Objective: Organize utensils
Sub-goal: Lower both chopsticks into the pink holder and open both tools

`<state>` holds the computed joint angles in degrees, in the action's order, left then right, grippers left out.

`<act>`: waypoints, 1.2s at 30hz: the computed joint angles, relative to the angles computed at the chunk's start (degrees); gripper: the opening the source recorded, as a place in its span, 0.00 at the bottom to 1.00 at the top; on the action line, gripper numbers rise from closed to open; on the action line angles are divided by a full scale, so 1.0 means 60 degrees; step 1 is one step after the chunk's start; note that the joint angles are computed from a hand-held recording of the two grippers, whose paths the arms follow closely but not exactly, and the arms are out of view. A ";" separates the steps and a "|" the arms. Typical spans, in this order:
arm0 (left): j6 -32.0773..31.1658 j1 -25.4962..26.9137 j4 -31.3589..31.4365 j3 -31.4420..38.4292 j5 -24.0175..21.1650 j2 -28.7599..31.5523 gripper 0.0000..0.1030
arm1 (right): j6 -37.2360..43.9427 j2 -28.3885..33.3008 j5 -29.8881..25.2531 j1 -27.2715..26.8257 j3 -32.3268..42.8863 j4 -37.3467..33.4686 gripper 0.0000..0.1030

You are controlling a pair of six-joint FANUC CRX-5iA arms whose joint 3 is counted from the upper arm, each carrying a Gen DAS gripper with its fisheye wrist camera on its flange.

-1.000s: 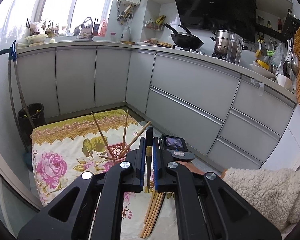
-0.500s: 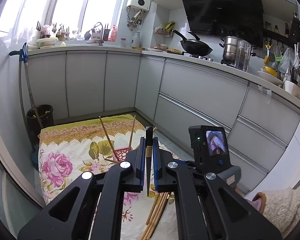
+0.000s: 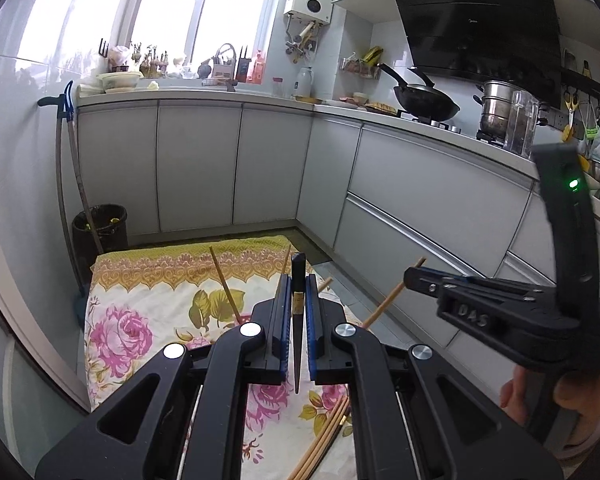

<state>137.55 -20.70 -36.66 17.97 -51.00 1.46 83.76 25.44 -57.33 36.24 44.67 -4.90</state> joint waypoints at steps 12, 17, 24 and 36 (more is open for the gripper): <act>-0.0281 0.0555 -0.0592 0.2129 -0.0951 0.1973 0.05 | 0.0183 0.1285 -0.0838 -0.0167 0.2907 -0.0820 0.05; -0.0275 0.1131 -0.0018 0.2122 -0.0806 0.2388 0.06 | 0.0029 0.1990 -0.1049 -0.0242 0.3645 -0.0994 0.05; -0.0211 0.1601 0.0725 0.1558 -0.0437 0.2274 0.17 | -0.0227 0.2999 -0.1460 -0.0277 0.4979 -0.1095 0.05; 0.2575 0.0410 -0.1781 -0.0228 0.0364 -0.0151 0.27 | -0.0606 0.4374 -0.2153 -0.0111 0.7256 -0.1076 0.05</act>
